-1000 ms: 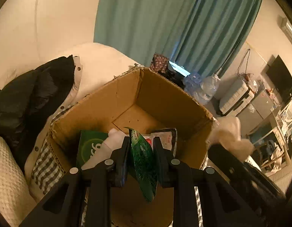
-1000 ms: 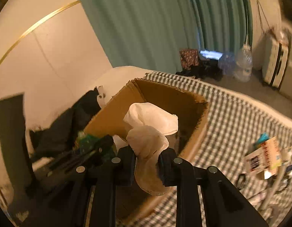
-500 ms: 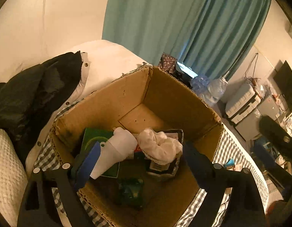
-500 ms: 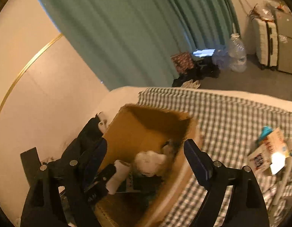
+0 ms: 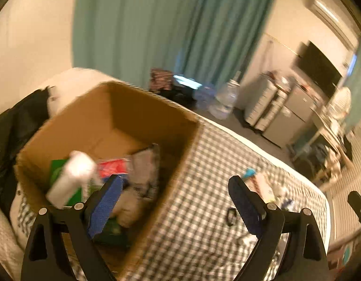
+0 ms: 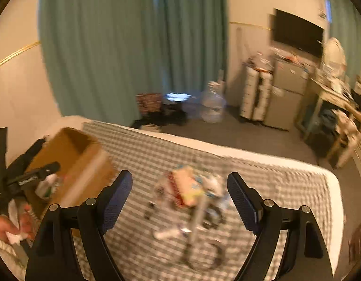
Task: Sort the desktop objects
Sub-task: 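Move both grippers back over the remaining items on the bed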
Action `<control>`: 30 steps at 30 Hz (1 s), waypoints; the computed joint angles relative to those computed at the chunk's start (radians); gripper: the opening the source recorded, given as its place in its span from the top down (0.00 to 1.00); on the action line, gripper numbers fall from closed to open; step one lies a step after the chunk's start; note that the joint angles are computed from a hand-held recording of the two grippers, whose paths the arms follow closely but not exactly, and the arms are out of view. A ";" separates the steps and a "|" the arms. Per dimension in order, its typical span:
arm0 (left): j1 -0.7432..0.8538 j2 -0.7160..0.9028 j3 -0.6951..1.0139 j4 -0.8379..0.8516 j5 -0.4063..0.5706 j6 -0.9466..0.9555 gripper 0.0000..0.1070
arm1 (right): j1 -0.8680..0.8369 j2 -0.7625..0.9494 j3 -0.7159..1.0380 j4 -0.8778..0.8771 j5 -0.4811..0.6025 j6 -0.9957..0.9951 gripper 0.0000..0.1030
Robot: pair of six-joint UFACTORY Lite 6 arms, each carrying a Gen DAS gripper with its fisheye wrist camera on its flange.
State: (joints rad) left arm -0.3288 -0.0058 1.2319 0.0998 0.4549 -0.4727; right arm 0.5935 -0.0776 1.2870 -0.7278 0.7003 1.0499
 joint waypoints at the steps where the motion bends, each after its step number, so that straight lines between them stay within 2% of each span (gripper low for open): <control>1: -0.037 0.004 -0.004 0.036 -0.009 -0.036 0.10 | -0.036 -0.047 -0.057 0.017 -0.012 -0.012 0.19; 3: -0.099 0.022 0.002 0.107 -0.012 -0.106 0.06 | -0.105 -0.117 -0.169 0.042 -0.066 -0.009 0.19; 6: -0.178 0.068 0.022 0.201 -0.003 -0.203 0.06 | -0.166 -0.175 -0.308 0.092 -0.135 -0.007 0.19; 9: -0.220 0.111 0.029 0.215 -0.007 -0.234 0.06 | -0.191 -0.139 -0.338 0.124 -0.181 -0.047 0.19; 14: -0.302 0.211 0.051 0.286 -0.043 -0.301 0.06 | -0.213 -0.039 -0.318 0.322 -0.248 -0.271 0.19; 17: -0.376 0.313 0.114 0.372 -0.020 -0.351 0.06 | -0.207 0.030 -0.319 0.370 -0.257 -0.321 0.18; 19: -0.426 0.384 0.153 0.449 -0.008 -0.383 0.06 | -0.247 0.102 -0.313 0.506 -0.255 -0.449 0.12; 25: -0.558 0.547 0.214 0.623 0.046 -0.397 0.06 | -0.313 0.269 -0.253 0.752 -0.210 -0.652 0.12; 27: -0.578 0.566 0.206 0.647 0.039 -0.401 0.06 | -0.314 0.311 -0.232 0.761 -0.208 -0.660 0.12; 30: -0.587 0.605 0.234 0.583 0.042 -0.331 0.06 | -0.306 0.353 -0.209 0.778 -0.202 -0.688 0.12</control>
